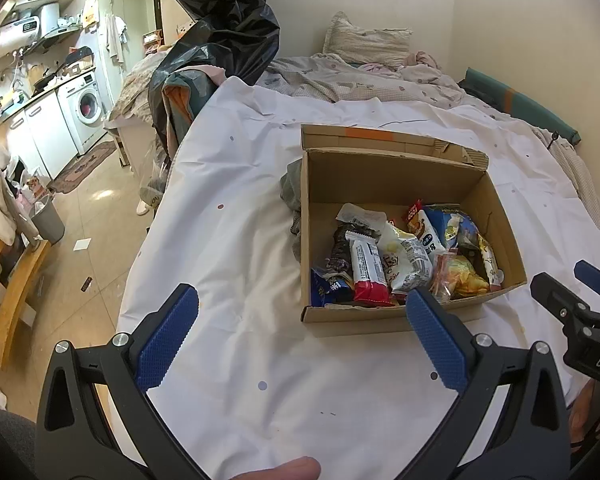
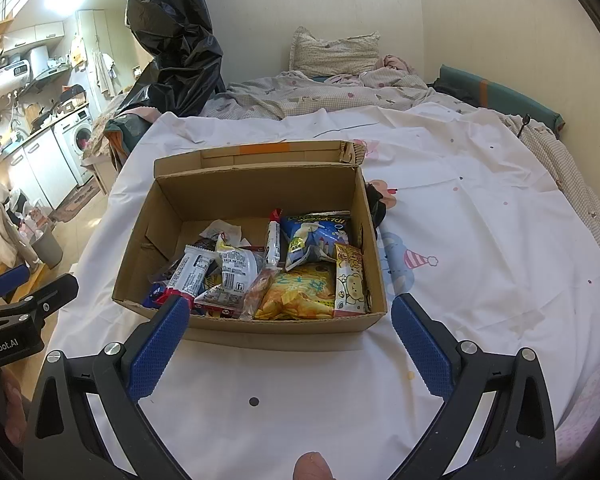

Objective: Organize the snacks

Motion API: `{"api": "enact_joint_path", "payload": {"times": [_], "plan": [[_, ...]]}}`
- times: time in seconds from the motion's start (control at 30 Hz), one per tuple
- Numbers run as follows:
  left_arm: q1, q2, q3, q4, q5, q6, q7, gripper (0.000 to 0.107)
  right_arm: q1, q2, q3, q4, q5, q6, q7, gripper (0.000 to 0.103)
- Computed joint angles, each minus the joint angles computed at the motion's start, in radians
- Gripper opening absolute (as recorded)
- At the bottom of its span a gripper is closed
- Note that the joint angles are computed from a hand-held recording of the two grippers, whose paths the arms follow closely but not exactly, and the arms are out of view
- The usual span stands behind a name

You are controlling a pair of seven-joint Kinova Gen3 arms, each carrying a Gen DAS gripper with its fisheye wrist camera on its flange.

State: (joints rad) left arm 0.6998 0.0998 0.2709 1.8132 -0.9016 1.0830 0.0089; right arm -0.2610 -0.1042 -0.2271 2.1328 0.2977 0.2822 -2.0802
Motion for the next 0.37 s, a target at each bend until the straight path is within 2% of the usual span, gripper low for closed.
{"api": "enact_joint_path", "payload": {"times": [0.2,0.37], "plan": [[0.000,0.003,0.001,-0.002,0.004,0.005,-0.006,0.103,0.000,0.000,-0.002,0.001,0.001,-0.001,-0.003,0.103],[0.002,0.004,-0.003,0.006,-0.001,-0.010,0.009,0.103,-0.019,-0.003,0.024,-0.001,-0.051,0.002,0.055,0.103]]}}
